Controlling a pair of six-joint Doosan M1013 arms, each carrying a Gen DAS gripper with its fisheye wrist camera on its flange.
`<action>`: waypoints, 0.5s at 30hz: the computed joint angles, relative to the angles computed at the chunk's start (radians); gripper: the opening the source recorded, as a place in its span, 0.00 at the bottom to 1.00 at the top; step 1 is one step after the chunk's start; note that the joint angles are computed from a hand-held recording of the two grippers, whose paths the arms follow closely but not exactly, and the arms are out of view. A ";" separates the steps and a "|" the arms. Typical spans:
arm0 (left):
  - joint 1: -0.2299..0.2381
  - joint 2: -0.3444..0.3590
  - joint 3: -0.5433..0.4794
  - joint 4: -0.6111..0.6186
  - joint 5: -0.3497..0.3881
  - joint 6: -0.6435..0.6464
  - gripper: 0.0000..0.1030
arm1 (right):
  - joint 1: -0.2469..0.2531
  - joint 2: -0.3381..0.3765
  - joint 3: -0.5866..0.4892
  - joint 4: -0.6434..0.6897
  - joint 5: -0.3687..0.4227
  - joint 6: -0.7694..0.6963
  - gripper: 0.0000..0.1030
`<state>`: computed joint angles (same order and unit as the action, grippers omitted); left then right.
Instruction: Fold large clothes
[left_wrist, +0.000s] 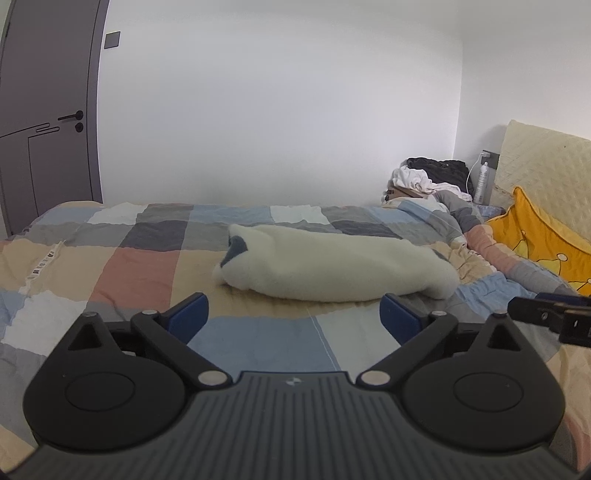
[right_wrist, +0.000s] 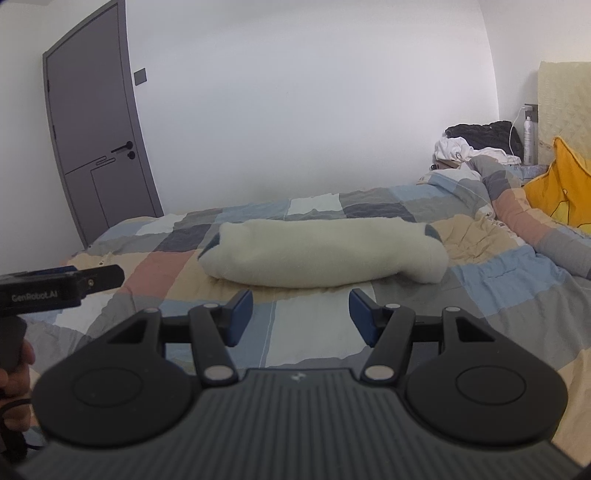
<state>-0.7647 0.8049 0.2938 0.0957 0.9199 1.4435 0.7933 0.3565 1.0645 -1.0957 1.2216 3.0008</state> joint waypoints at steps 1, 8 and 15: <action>0.000 0.005 -0.008 0.005 0.009 0.001 0.99 | 0.000 0.000 -0.001 -0.002 0.001 -0.002 0.62; -0.004 0.012 -0.020 0.036 0.034 -0.002 1.00 | -0.002 0.000 -0.009 -0.013 0.017 -0.028 0.84; -0.010 -0.001 0.000 0.057 0.020 -0.001 1.00 | -0.001 0.003 -0.019 -0.029 0.052 -0.038 1.00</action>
